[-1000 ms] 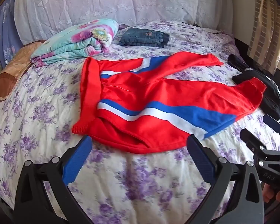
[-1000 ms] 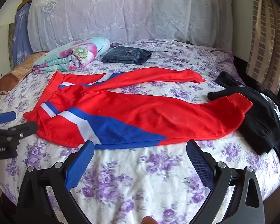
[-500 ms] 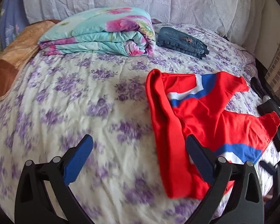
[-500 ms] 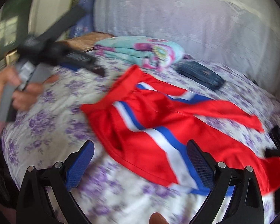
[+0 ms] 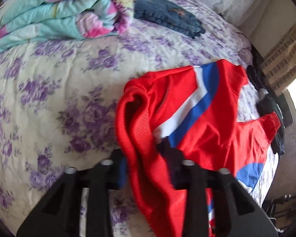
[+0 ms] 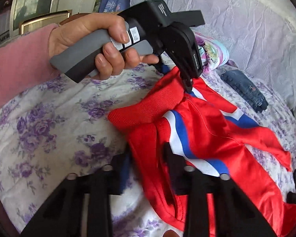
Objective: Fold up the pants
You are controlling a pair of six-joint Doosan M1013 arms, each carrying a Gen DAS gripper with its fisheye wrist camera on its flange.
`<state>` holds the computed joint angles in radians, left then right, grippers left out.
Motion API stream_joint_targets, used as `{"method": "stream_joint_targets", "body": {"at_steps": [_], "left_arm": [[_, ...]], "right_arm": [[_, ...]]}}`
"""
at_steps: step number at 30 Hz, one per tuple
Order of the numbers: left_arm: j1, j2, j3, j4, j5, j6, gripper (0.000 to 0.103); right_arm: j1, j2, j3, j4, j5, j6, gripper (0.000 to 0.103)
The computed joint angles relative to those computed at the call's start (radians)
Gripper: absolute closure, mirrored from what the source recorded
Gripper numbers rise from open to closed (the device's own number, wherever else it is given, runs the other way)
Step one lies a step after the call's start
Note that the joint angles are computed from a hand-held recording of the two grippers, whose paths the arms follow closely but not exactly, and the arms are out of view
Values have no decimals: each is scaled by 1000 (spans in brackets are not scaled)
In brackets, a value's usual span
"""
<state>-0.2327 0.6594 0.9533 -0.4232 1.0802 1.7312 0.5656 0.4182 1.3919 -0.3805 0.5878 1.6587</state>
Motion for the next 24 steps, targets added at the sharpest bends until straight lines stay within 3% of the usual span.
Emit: {"method": "stream_joint_targets", "body": {"at_steps": [1, 7, 11, 14, 17, 19, 20, 21, 24], "left_arm": [[0, -4, 2, 8, -13, 1, 92], [28, -56, 63, -46, -101, 36, 93], [62, -126, 156, -75, -216, 52, 93], [80, -170, 238, -17, -289, 7, 93], [91, -160, 269, 55, -275, -93, 82], [104, -154, 285, 63, -269, -151, 67], [114, -159, 295, 19, -271, -144, 67], [120, -167, 297, 1, -285, -151, 68], [102, -213, 329, 156, -410, -248, 54]], "right_arm": [[3, -1, -1, -29, 0, 12, 87], [17, -14, -18, -15, -58, -42, 90], [28, -13, -30, 153, -122, -237, 90], [29, 8, -46, 307, -109, -368, 90], [12, 22, -68, 474, -15, -469, 64], [-15, -7, -37, 607, -24, -543, 56], [-35, -28, -18, 650, -38, -545, 44], [-47, -43, -6, 642, -56, -501, 34], [-101, -88, 24, 537, -89, -271, 27]]}}
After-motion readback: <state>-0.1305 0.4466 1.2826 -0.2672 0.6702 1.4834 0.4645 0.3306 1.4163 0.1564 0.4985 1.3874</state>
